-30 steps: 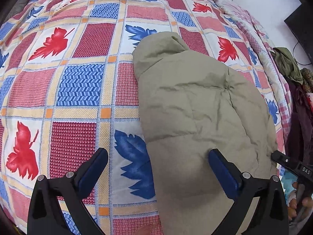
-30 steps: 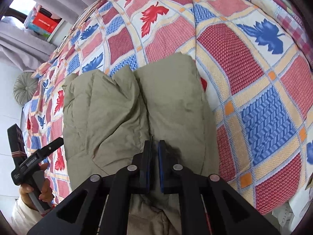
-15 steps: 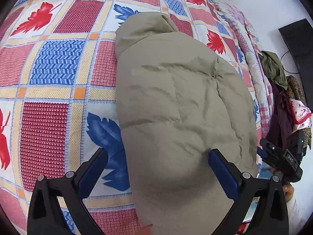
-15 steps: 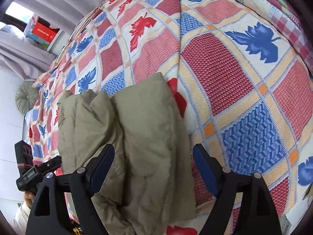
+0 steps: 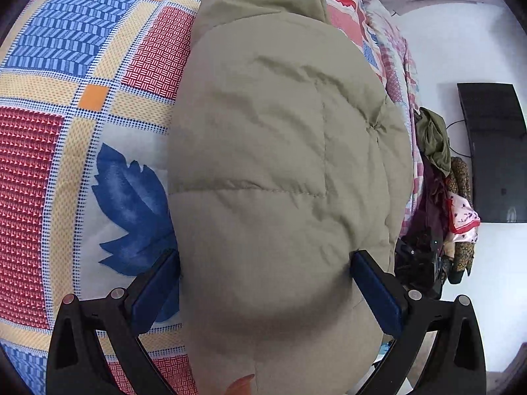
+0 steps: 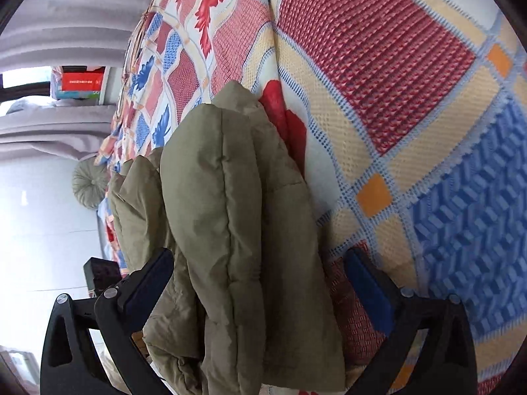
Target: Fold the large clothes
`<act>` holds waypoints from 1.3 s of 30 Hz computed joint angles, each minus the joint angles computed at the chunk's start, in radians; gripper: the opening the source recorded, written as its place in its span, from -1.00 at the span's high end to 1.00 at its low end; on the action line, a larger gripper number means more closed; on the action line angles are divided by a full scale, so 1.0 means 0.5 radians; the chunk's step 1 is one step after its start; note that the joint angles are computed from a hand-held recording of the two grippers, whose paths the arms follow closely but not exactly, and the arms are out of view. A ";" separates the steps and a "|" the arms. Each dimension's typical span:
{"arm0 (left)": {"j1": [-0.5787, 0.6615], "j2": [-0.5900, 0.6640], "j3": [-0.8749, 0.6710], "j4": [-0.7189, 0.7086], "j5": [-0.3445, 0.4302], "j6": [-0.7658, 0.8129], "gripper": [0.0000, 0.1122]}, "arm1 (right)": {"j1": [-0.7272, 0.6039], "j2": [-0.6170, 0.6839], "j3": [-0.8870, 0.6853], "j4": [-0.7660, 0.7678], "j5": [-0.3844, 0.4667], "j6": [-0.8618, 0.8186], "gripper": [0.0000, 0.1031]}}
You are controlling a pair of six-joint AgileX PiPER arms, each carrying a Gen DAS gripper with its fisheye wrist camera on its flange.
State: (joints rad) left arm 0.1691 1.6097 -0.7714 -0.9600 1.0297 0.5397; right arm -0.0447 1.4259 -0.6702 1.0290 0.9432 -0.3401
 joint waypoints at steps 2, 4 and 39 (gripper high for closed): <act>0.006 0.060 -0.005 -0.055 0.005 0.080 -0.84 | -0.004 0.093 -0.016 0.104 0.025 -0.121 -0.99; 0.026 0.119 -0.017 -0.102 0.036 0.143 -0.84 | -0.037 0.204 -0.018 0.311 0.125 -0.330 -0.99; -0.233 0.087 -0.206 -0.007 -0.056 0.161 -0.43 | 0.729 0.395 -0.568 -0.134 -0.099 0.354 -0.19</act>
State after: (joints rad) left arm 0.0528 1.6534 -0.8744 -0.9637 1.0015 0.6204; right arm 0.3200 1.6235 -0.9540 0.9620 0.8935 -0.1629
